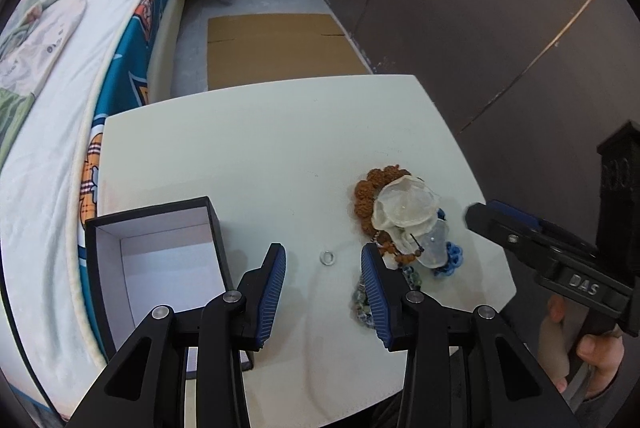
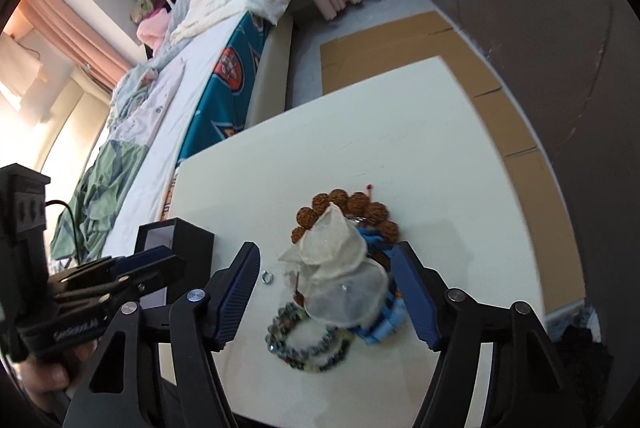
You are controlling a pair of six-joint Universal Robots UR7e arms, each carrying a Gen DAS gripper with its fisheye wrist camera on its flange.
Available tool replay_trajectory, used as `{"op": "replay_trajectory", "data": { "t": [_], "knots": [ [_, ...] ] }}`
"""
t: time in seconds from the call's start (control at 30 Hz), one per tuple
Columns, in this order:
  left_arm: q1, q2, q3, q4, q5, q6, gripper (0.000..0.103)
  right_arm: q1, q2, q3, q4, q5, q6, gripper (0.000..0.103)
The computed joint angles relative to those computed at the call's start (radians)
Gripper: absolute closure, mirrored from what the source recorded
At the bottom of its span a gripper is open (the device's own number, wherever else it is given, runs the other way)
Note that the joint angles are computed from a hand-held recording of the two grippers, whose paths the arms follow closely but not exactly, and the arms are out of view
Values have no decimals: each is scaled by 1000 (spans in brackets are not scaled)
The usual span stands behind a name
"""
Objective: Organize jewelry
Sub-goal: 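Move both tools down over the jewelry pile beside the black box, then grasp the white cloth pouch with the right tool while the left tool grasps the silver bear charm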
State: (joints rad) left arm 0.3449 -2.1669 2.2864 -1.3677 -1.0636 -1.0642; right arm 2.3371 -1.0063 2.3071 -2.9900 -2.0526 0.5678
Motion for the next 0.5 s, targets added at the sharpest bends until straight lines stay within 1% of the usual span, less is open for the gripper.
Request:
{"op": "replay_trajectory", "data": {
  "t": [0.07, 0.1, 0.13, 0.17, 0.2, 0.23, 0.3, 0.33, 0.5],
  "knots": [
    [20, 11, 0, -22, 2, 14, 62, -16, 25, -22, 39, 7, 5, 58],
    [27, 16, 0, -28, 2, 17, 62, -28, 34, -26, 49, 23, 6, 65],
    [34, 21, 0, -32, 4, 21, 62, -47, 43, -27, 52, 55, 3, 87],
    [41, 25, 1, -38, 4, 24, 62, -59, 42, -23, 57, 73, 4, 99],
    [50, 30, 2, -47, 1, 29, 62, -69, 40, -18, 57, 82, 13, 99],
    [54, 34, 4, -54, -2, 32, 62, -72, 35, -4, 34, 80, 23, 100],
    [61, 43, 9, -68, -7, 40, 62, -74, 22, 21, -19, 88, 15, 100],
    [62, 45, 10, -72, -8, 42, 62, -70, 6, 42, -59, 98, 6, 100],
    [73, 75, 24, -128, -13, 73, 62, -42, -64, 86, -110, 86, 5, 100]
  ]
}}
